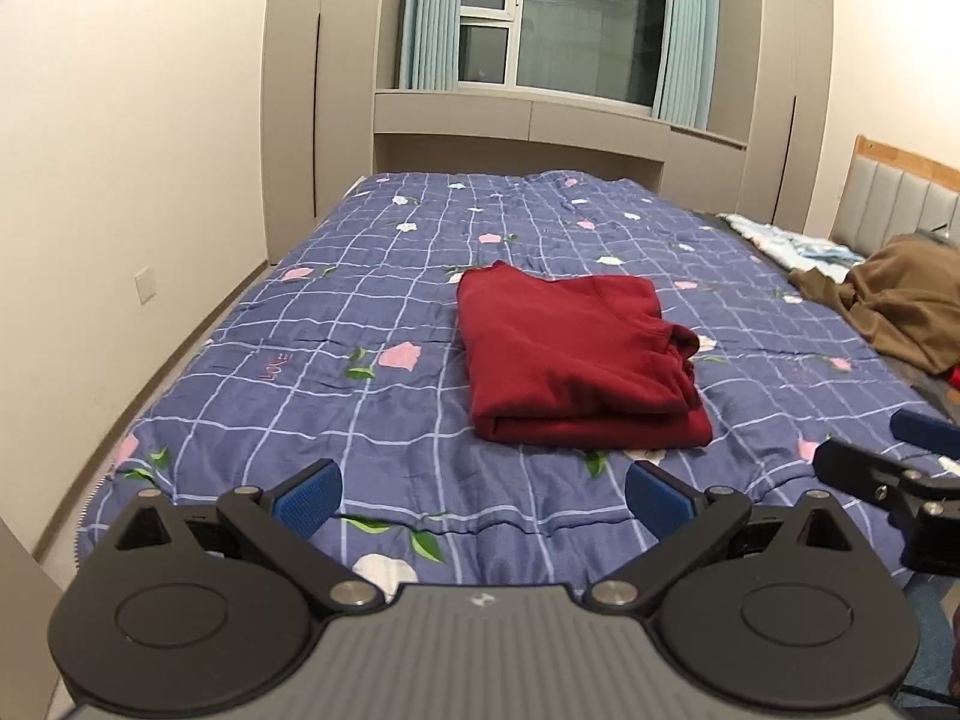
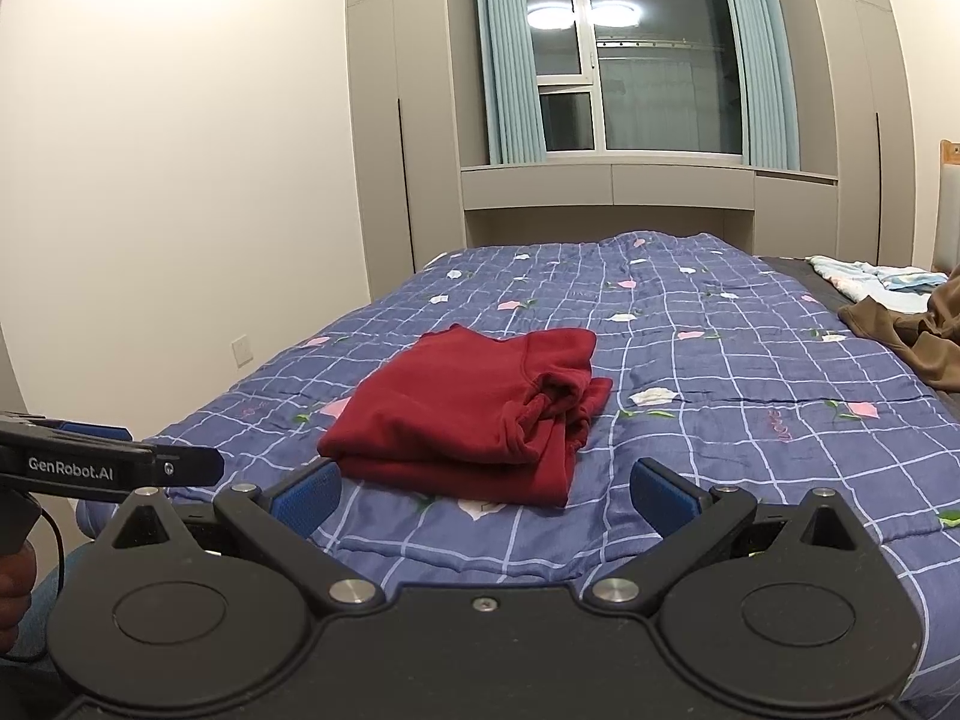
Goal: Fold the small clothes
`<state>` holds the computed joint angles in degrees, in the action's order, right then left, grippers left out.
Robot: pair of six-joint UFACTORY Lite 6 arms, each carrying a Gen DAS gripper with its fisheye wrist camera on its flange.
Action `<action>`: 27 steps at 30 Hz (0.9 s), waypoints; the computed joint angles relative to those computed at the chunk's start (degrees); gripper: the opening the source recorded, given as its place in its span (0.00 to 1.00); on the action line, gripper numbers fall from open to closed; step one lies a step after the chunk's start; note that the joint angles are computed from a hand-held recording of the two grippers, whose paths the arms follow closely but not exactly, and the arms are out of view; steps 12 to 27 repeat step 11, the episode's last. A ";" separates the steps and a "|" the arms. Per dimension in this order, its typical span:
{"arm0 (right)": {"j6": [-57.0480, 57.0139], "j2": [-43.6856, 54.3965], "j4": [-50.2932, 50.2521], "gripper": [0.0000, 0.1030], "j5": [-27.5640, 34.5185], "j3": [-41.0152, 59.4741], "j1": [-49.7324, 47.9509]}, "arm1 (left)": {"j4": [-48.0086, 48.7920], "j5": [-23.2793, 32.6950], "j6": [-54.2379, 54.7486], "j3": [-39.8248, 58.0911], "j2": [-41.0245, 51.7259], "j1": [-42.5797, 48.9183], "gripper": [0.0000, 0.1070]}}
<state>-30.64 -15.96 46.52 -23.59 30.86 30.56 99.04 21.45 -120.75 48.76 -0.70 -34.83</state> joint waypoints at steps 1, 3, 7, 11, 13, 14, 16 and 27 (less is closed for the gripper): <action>0.28 0.15 -0.20 0.99 0.04 0.01 -0.03 | -0.17 0.07 0.15 0.03 0.09 0.02 0.96; 1.43 0.42 -1.33 0.99 0.19 -0.16 -0.27 | 0.27 -0.52 -0.12 -0.01 0.19 0.38 0.96; 2.85 1.22 -2.84 0.99 0.55 0.00 -0.57 | 1.09 -0.99 -1.17 0.04 0.56 0.66 0.96; 4.23 2.06 -4.21 0.99 1.06 0.31 -1.08 | 0.14 -1.40 -0.20 1.15 1.88 0.80 0.96; 4.23 2.06 -4.21 0.99 1.06 0.31 -1.08 | 0.14 -1.40 -0.20 1.15 1.88 0.80 0.96; 4.23 2.06 -4.21 0.99 1.06 0.31 -1.08 | 0.14 -1.40 -0.20 1.15 1.88 0.80 0.96; 4.23 2.06 -4.21 0.99 1.06 0.31 -1.08 | 0.14 -1.40 -0.20 1.15 1.88 0.80 0.96; 4.23 2.06 -4.21 0.99 1.06 0.31 -1.08 | 0.14 -1.40 -0.20 1.15 1.88 0.80 0.96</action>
